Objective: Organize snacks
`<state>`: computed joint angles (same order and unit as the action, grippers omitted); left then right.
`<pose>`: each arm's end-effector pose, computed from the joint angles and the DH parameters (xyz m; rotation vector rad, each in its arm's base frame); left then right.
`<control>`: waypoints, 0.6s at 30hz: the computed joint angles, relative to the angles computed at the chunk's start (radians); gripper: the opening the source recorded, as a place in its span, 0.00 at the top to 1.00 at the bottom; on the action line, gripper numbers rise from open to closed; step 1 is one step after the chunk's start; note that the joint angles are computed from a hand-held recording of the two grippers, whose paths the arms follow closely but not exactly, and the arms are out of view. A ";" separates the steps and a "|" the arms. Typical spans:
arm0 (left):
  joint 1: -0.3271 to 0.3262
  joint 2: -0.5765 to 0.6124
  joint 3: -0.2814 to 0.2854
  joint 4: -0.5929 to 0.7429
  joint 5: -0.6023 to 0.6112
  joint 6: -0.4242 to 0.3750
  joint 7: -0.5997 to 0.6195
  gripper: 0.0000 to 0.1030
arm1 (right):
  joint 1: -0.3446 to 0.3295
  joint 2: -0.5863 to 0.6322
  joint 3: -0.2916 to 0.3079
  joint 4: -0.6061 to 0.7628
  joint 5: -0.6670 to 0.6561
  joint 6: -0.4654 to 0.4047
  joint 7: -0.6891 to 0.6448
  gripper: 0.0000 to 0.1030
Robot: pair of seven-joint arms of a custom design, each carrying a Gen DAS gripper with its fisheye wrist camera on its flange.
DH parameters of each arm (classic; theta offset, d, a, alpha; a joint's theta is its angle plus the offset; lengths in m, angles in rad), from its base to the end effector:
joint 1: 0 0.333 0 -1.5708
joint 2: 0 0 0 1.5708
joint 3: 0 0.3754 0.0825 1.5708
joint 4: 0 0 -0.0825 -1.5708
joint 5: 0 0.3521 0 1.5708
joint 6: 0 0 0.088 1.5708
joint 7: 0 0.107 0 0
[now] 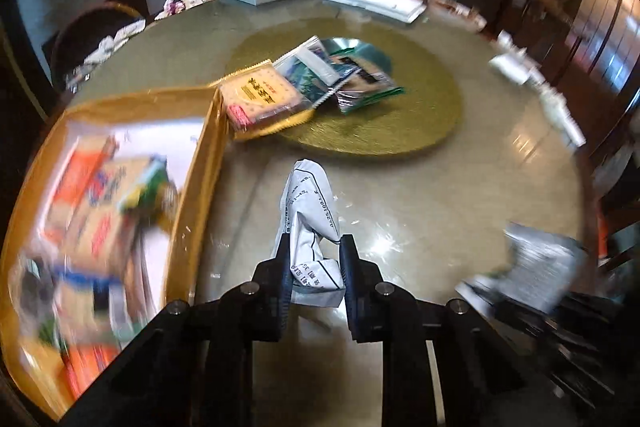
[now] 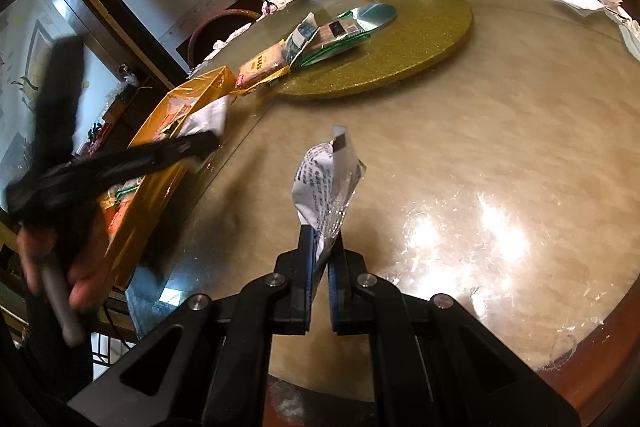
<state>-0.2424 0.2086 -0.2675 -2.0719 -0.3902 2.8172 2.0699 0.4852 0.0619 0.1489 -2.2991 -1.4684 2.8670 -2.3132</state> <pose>0.5435 -0.2700 0.4697 -1.2640 2.5528 -0.8299 0.3748 0.3432 0.4252 -1.3002 1.9891 -0.3160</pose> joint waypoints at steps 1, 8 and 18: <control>0.022 -0.016 -0.022 -0.019 -0.057 -0.002 0.035 0.80 | 0.001 0.004 0.001 0.005 0.003 0.001 -0.005 0.93; 0.061 -0.102 -0.037 -0.097 -0.388 -0.041 0.259 0.80 | 0.017 0.014 0.005 0.032 0.028 -0.015 -0.056 0.93; 0.033 -0.194 0.024 -0.135 -0.615 -0.061 0.423 0.80 | 0.043 0.030 0.005 0.082 0.099 -0.034 -0.164 0.93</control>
<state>-0.2095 0.0149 -0.2434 -2.2069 -1.0056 2.7561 2.4934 0.5282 0.0920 0.1541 -2.2169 -1.3693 2.8327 -2.4775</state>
